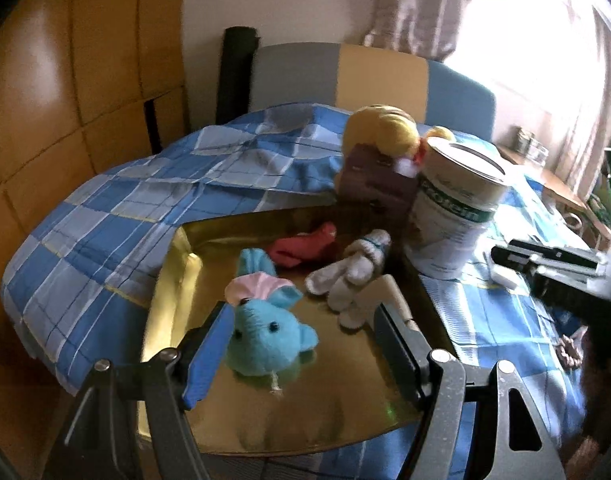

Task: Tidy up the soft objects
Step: 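Move both tools back toward the remaining items on the bed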

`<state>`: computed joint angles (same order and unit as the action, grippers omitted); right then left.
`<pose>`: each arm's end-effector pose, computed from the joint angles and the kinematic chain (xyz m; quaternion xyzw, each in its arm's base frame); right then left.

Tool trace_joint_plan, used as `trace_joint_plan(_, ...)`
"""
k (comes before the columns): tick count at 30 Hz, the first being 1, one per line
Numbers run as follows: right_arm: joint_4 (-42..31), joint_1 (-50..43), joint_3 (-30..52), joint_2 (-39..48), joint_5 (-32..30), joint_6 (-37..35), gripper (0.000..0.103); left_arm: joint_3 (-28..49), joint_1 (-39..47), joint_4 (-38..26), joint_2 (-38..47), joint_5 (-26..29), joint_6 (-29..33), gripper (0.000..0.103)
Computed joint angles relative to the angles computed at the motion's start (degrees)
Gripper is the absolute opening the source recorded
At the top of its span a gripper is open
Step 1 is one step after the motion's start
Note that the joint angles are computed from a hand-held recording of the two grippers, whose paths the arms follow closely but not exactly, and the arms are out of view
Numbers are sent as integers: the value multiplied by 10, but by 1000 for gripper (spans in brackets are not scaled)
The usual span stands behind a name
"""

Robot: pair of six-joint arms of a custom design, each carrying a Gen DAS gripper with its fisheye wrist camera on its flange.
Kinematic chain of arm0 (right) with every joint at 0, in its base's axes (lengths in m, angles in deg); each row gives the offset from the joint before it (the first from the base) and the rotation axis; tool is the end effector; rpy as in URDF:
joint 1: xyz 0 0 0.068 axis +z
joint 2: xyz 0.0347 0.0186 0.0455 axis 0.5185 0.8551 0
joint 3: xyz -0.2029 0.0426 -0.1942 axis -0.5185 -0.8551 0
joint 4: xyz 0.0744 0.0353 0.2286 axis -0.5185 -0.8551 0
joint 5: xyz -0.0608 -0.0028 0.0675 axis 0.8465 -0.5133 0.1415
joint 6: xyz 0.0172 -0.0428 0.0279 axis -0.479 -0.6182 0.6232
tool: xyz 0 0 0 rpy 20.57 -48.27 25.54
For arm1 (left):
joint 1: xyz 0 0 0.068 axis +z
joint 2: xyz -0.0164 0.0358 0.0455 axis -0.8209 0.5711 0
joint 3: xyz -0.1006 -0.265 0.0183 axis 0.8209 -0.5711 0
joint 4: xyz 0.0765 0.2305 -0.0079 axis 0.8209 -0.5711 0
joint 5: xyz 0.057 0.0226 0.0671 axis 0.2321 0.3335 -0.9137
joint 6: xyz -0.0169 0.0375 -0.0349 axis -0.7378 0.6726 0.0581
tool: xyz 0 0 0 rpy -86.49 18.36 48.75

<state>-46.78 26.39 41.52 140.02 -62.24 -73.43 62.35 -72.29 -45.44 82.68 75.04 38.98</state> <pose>0.3380 -0.0217 0.2295 -0.0875 0.9230 0.0395 0.3727 0.2883 -0.0843 0.2274 0.0416 0.9106 -0.0395 0.4093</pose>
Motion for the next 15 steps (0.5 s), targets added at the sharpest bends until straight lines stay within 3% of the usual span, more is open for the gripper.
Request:
trace_joint_plan(7,-14,-154,46,38,7,-4,34,30,-48,-16,11,4,14,73)
trace_joint_plan(15,12,-304,159,159,65,70,35,107,-133,-58,64,18,32,71)
